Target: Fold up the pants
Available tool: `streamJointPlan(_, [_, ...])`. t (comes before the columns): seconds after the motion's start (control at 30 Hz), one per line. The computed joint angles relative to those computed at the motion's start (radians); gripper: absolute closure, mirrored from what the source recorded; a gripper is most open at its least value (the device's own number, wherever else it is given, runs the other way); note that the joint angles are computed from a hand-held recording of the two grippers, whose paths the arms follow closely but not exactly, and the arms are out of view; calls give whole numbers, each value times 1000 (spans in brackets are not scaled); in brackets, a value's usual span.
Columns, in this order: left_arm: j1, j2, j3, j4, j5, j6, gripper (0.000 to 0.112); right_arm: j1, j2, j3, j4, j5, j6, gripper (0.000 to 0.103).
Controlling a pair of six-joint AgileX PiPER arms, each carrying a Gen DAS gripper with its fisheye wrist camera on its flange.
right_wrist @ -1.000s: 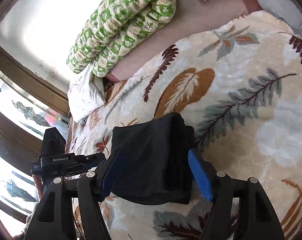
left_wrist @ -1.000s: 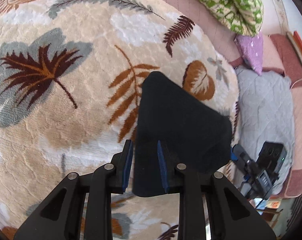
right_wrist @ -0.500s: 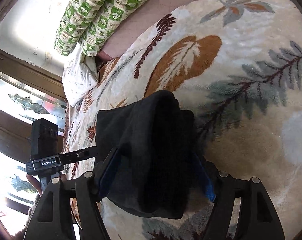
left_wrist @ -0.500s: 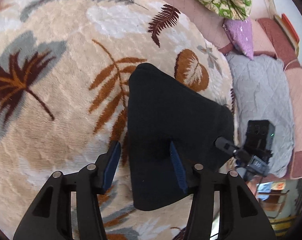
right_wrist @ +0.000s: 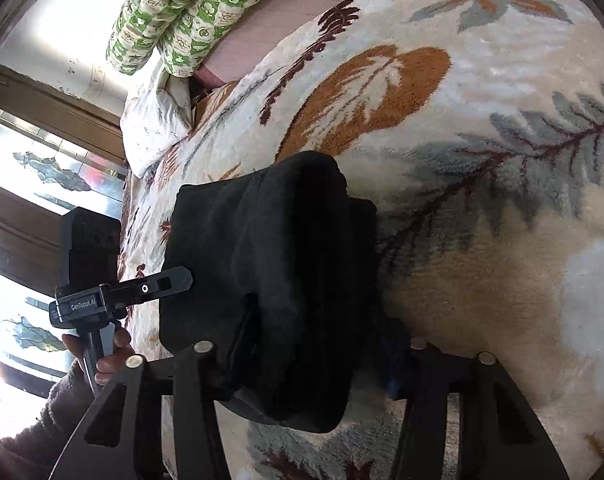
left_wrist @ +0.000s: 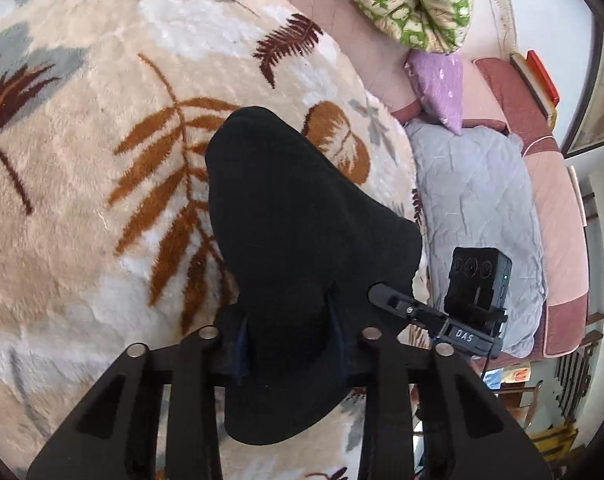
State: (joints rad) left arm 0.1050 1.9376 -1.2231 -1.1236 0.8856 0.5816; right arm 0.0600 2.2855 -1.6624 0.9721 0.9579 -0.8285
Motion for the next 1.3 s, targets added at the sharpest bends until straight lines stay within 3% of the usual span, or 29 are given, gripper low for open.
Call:
streamJointPlan(0.17, [-41,-129,83,23,-77,3,88,2,-98,170,91,-98,-96,64])
streamJointPlan(0.4, [-107,-335,194,172,-178,-87,88,0,-250,417,237,-153,-222,65])
streamJointPlan(0.63, [57,-526,301,231,-94,-66,88,116,-388,543,281,-240,-201,65])
streamJointPlan(0.93, [476,-597,348,292,121,108,88,409,-363,464,251,-370,-28,65])
streamJointPlan(1.07, [592,-550,342,325,150,160,88,523,-274,350,192,-397,91,65])
streamJointPlan(1.3, [657,-449,350,337,124,212,88,630,-138,174,26,-431,323,65])
